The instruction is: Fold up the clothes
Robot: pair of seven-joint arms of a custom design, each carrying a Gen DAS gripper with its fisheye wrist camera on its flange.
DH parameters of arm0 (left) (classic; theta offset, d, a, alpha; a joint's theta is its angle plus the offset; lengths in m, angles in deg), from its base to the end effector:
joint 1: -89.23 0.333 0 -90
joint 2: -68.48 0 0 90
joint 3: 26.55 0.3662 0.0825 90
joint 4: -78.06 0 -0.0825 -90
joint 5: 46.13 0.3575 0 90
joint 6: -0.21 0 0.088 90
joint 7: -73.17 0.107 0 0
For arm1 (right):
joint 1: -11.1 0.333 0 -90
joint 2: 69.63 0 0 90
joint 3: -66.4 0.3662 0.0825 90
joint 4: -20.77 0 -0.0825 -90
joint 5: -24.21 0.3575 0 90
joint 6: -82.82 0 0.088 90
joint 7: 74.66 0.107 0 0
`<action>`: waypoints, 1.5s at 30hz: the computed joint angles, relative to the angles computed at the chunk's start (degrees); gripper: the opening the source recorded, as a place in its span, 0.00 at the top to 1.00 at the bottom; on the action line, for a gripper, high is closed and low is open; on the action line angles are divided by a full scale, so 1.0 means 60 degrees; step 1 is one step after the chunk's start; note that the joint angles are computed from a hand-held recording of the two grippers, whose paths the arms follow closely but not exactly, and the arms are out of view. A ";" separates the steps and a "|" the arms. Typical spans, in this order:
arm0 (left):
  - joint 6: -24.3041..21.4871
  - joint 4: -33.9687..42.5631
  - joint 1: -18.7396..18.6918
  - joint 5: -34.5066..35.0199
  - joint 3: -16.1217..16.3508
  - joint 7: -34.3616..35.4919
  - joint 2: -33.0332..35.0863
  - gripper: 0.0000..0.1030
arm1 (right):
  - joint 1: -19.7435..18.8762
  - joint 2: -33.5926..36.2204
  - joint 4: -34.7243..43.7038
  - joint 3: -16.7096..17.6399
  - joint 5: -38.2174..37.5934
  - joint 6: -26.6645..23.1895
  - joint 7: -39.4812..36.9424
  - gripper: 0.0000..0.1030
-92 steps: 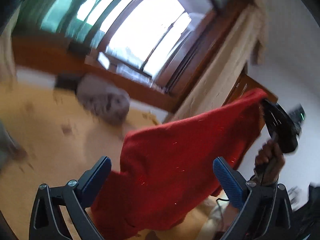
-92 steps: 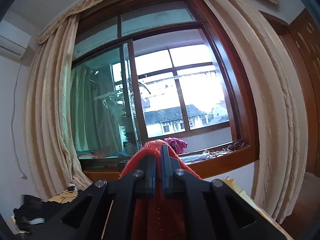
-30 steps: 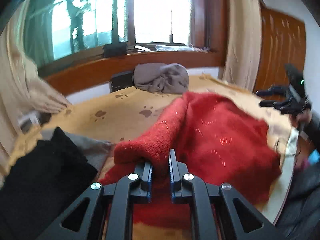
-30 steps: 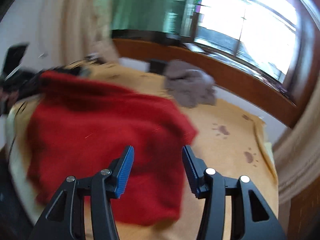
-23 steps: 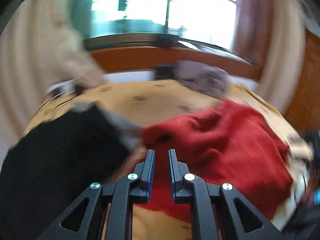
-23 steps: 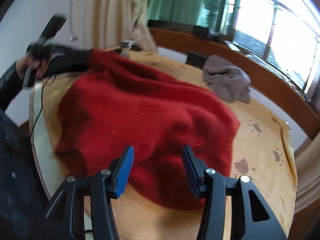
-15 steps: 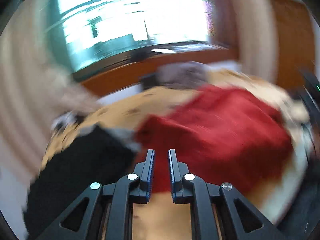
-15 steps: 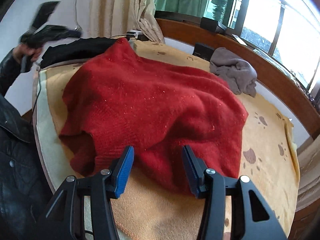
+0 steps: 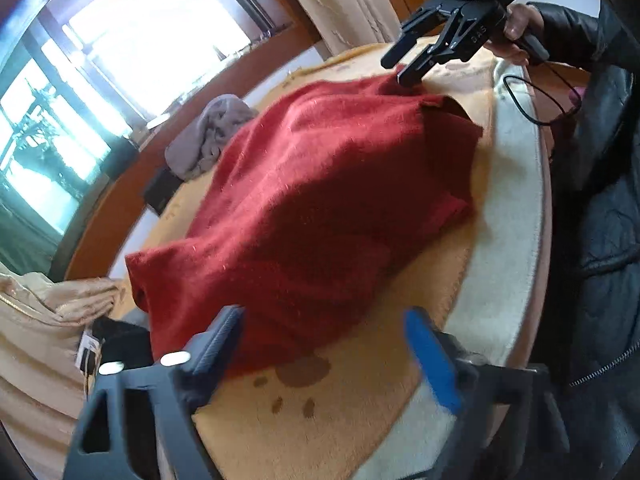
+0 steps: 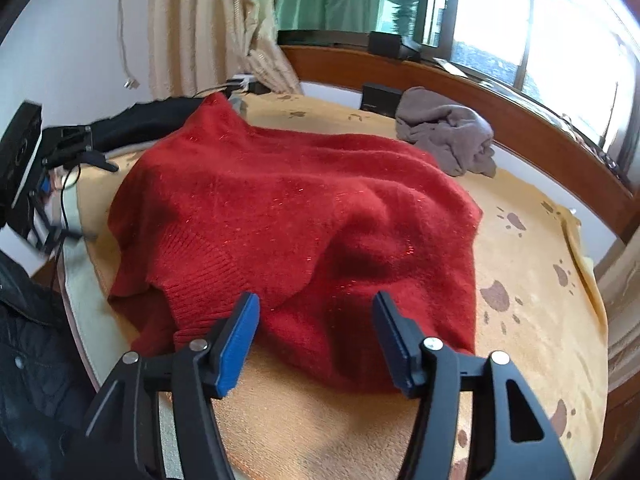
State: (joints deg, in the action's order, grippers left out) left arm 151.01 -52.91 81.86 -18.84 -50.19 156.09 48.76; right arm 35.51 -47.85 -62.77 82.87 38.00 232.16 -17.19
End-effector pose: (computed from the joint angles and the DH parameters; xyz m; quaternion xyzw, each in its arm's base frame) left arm 0.3749 -0.2707 0.6075 -0.3530 0.8519 -0.1664 0.3491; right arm 0.5703 0.4286 0.6192 -0.8864 0.2311 -0.1393 0.3761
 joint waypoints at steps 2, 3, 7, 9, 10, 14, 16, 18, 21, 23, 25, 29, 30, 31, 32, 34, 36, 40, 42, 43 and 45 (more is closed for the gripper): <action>-0.0068 0.0116 0.0160 0.0351 -0.0211 -0.0204 0.0126 0.15 | -0.0053 -0.0030 -0.0062 0.0000 0.0125 0.0134 0.0084 0.37; -0.0193 0.0198 0.0420 0.0918 -0.0489 -0.0590 0.0197 0.15 | -0.0086 -0.0041 -0.0091 0.0018 0.0191 0.0199 0.0093 0.37; -0.0984 0.0447 0.0811 0.3273 -0.1205 -0.1694 0.0569 0.15 | -0.0157 -0.0055 -0.0150 0.0062 0.0356 0.0404 0.0155 0.37; -0.1127 0.0495 0.0772 0.4249 -0.1356 -0.2043 0.0665 0.15 | -0.0188 -0.0062 -0.0184 0.0080 0.0400 0.0457 0.0174 0.37; -0.1309 0.0562 0.0731 0.4661 -0.1440 -0.2199 0.0741 0.15 | -0.0209 -0.0066 -0.0203 0.0092 0.0427 0.0481 0.0174 0.37; -0.2096 0.0841 0.0652 0.6579 -0.1729 -0.3254 0.1093 0.15 | -0.0272 -0.0094 -0.0323 0.0091 0.0539 0.0721 0.0323 0.37; -0.2655 0.0973 0.0570 0.7484 -0.1844 -0.3777 0.1296 0.15 | -0.0321 -0.0120 -0.0408 0.0102 0.0636 0.0899 0.0460 0.36; -0.2869 0.1051 0.0362 0.7676 -0.1719 -0.3843 0.1395 0.15 | -0.0387 -0.0133 -0.0452 0.0120 0.0713 0.1009 0.0566 0.36; -0.2897 0.1049 0.0016 0.7858 -0.1435 -0.3958 0.1374 0.27 | -0.0471 -0.0193 -0.0566 0.0131 0.0775 0.1147 0.0699 0.36; -0.2943 0.1120 -0.0189 0.7943 -0.1231 -0.4107 0.1418 0.48 | -0.0569 -0.0217 -0.0626 0.0204 0.0858 0.1167 0.0637 0.35; -0.2944 0.1229 -0.0380 0.7876 -0.0978 -0.4339 0.1469 0.76 | -0.0731 -0.0249 -0.0722 0.0382 0.1079 0.1129 0.0316 0.36; -0.2789 0.1418 -0.0700 0.7904 -0.0421 -0.5373 0.1454 0.89 | -0.0942 -0.0383 -0.0960 0.0679 0.1569 0.0811 -0.0679 0.36; -0.2761 0.1482 -0.0768 0.7962 -0.0284 -0.5698 0.1440 0.89 | -0.0944 -0.0424 -0.0999 0.0696 0.1648 0.0652 -0.0933 0.38; -0.2749 0.1553 -0.0836 0.8019 -0.0149 -0.6023 0.1421 0.89 | -0.0934 -0.0463 -0.1034 0.0697 0.1724 0.0487 -0.1182 0.40; -0.2719 0.1640 -0.0903 0.8045 -0.0002 -0.6331 0.1403 0.89 | -0.0897 -0.0505 -0.1072 0.0673 0.1758 0.0320 -0.1419 0.41; -0.2592 0.1837 -0.0974 0.8018 0.0261 -0.6845 0.1377 0.89 | -0.0643 -0.0593 -0.1192 0.0477 0.1476 0.0156 -0.1712 0.42; -0.2455 0.1990 -0.0980 0.8039 0.0417 -0.7151 0.1381 0.89 | -0.0248 -0.0647 -0.1372 0.0164 0.0830 0.0356 -0.1696 0.42; -0.2323 0.2282 -0.0914 0.8261 0.0540 -0.7730 0.1371 0.89 | 0.0357 -0.0539 -0.1443 -0.0311 -0.0731 0.0558 -0.1254 0.42; -0.2154 0.2419 -0.0863 0.8337 0.0611 -0.8011 0.1336 0.89 | 0.0520 -0.0444 -0.1386 -0.0444 -0.1346 0.0581 -0.1031 0.41; -0.2050 0.2471 -0.0828 0.8368 0.0645 -0.8133 0.1314 0.89 | 0.0607 -0.0400 -0.1368 -0.0524 -0.1672 0.0640 -0.0892 0.41; -0.1829 0.2552 -0.0752 0.8379 0.0701 -0.8361 0.1258 0.89 | 0.0754 -0.0319 -0.1280 -0.0668 -0.2237 0.0748 -0.0527 0.40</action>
